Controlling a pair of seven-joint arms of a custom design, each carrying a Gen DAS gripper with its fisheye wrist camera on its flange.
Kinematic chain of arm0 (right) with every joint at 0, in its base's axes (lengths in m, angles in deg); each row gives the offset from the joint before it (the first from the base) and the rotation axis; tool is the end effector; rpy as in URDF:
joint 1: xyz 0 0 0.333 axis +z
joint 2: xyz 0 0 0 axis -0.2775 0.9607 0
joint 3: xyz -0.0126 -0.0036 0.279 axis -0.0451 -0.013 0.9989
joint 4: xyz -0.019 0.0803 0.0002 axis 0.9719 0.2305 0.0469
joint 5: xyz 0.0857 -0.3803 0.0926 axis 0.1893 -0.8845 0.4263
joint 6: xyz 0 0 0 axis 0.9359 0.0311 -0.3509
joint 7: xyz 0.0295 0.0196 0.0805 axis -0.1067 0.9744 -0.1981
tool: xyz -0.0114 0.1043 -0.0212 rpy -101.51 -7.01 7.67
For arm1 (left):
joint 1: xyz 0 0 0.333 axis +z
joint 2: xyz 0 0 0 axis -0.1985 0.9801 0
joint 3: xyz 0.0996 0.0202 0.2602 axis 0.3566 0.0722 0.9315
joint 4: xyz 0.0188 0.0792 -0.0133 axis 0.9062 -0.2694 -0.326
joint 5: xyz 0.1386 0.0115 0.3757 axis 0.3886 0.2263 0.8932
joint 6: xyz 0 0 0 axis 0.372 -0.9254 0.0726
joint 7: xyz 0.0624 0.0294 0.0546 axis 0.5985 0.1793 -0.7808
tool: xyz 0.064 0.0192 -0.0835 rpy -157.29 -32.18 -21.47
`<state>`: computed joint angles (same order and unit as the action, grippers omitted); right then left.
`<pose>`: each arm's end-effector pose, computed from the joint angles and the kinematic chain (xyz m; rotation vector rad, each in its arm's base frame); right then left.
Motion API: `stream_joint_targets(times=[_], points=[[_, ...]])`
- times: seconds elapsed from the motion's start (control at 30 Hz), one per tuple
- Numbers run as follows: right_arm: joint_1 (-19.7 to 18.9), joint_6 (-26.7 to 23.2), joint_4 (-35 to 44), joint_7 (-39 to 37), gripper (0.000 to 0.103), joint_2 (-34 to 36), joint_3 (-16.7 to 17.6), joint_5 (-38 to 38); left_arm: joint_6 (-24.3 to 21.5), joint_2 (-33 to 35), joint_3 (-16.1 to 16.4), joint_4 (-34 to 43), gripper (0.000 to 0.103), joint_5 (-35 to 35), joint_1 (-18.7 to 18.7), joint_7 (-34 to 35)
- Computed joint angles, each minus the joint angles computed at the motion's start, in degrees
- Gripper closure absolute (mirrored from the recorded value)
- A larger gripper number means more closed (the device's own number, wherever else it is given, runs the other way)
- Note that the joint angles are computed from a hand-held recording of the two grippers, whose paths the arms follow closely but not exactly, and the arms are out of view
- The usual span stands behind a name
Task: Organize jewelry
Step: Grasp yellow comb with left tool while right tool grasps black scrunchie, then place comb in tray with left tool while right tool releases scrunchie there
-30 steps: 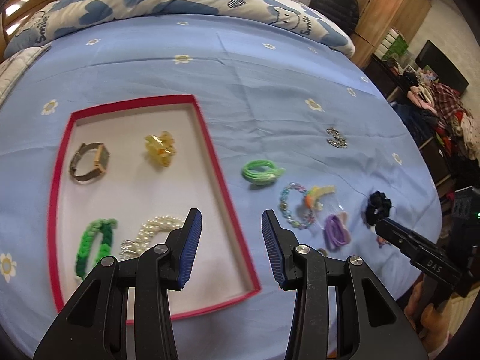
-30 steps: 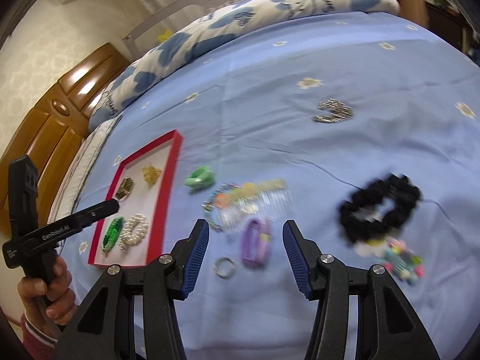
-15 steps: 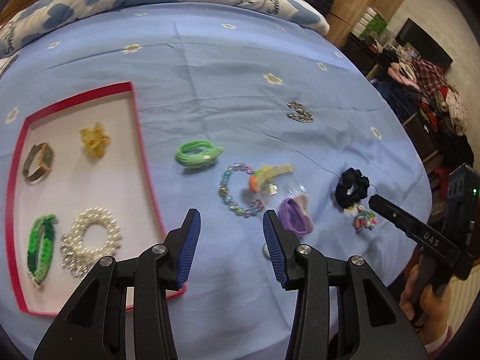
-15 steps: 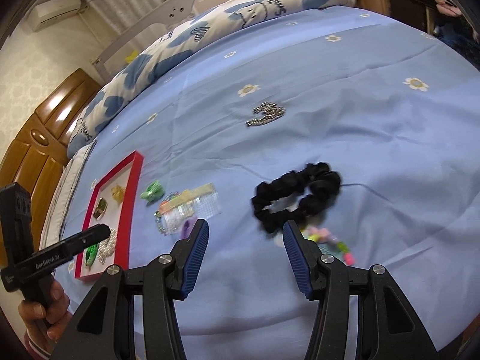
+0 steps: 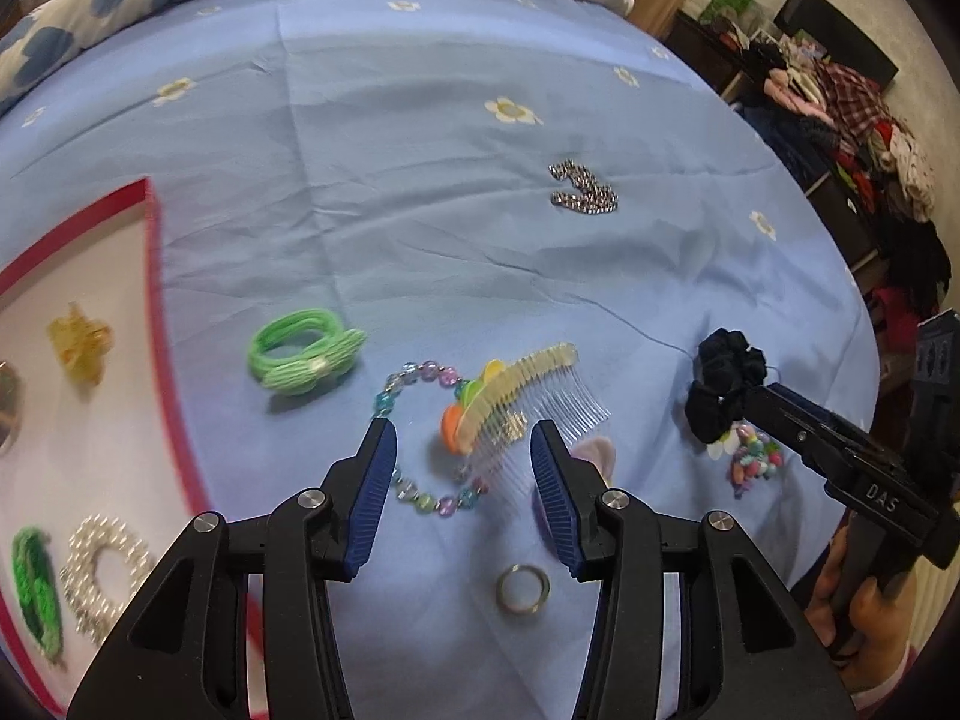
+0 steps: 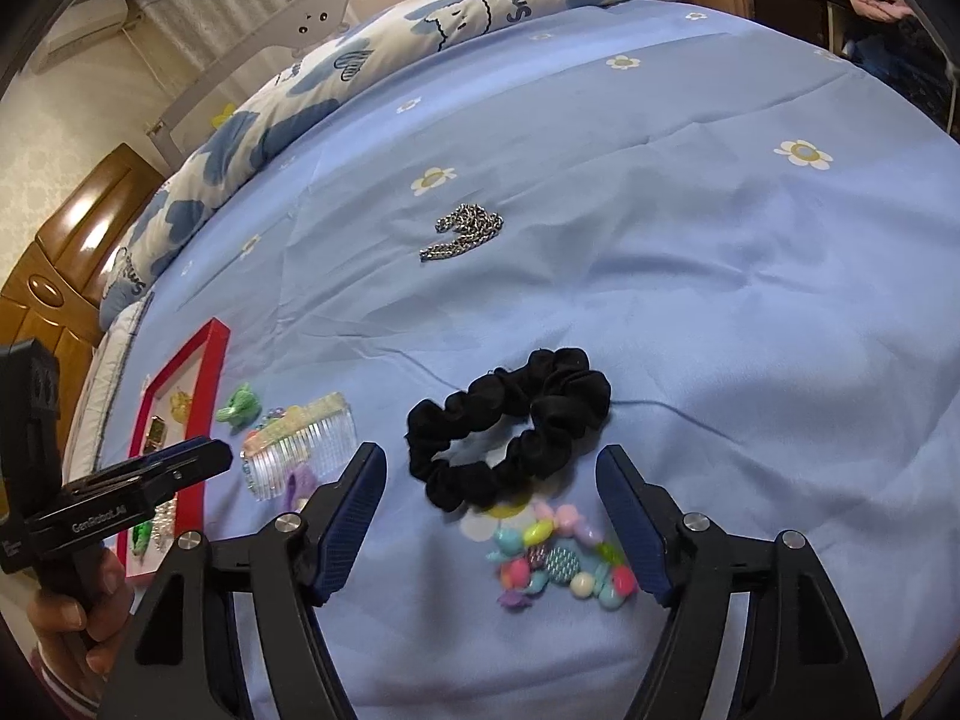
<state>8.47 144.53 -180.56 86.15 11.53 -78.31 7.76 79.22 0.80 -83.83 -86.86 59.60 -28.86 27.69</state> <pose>0.5153 0.3544 0.4019 -1.6236 1.9390 -0.2167 0.5622 -0.4008 0.4041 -1.8742 2.3508 -0.7328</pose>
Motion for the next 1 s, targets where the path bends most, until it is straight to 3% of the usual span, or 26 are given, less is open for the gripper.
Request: stream_joint_targets(times=[0.13,0.3,0.33,0.4,0.43,0.47,0.53,1.0], points=[[-0.2,-1.2,2.5,-1.8,0.028,2.2,0.1,0.5,-1.5,2.5,0.3,2.9,0.058,1.7,-0.9,0.5],[-0.1,-3.6,5.3,-3.8,0.029,4.7,0.2,0.5,-1.7,3.7,-0.2,3.9,0.089,1.6,-0.8,1.6],[0.6,-4.7,6.0,-3.3,0.030,5.0,-0.3,-1.3,-1.3,3.5,-0.4,3.6,0.089,1.1,-0.5,2.0],[1.7,-6.8,7.5,-2.4,0.051,5.8,-0.9,-4.0,-0.3,2.7,-0.6,2.4,0.090,0.8,-0.2,2.5],[1.7,-7.3,7.8,-2.6,0.071,6.0,-0.8,-4.1,0.1,2.2,-0.5,1.9,0.090,0.9,-0.2,2.5],[1.8,-7.6,7.9,-2.7,0.083,6.1,-0.7,-4.0,0.8,1.6,-0.5,1.1,0.091,0.9,-0.2,2.5],[1.9,-7.2,7.8,-2.4,0.090,6.0,-0.7,-4.4,2.3,0.3,-0.7,-0.5,0.092,0.3,0.2,2.6],[2.4,0.8,6.9,-1.2,0.093,3.5,0.2,-5.6,12.9,-13.8,0.3,-16.5,0.095,-6.5,2.7,0.7]])
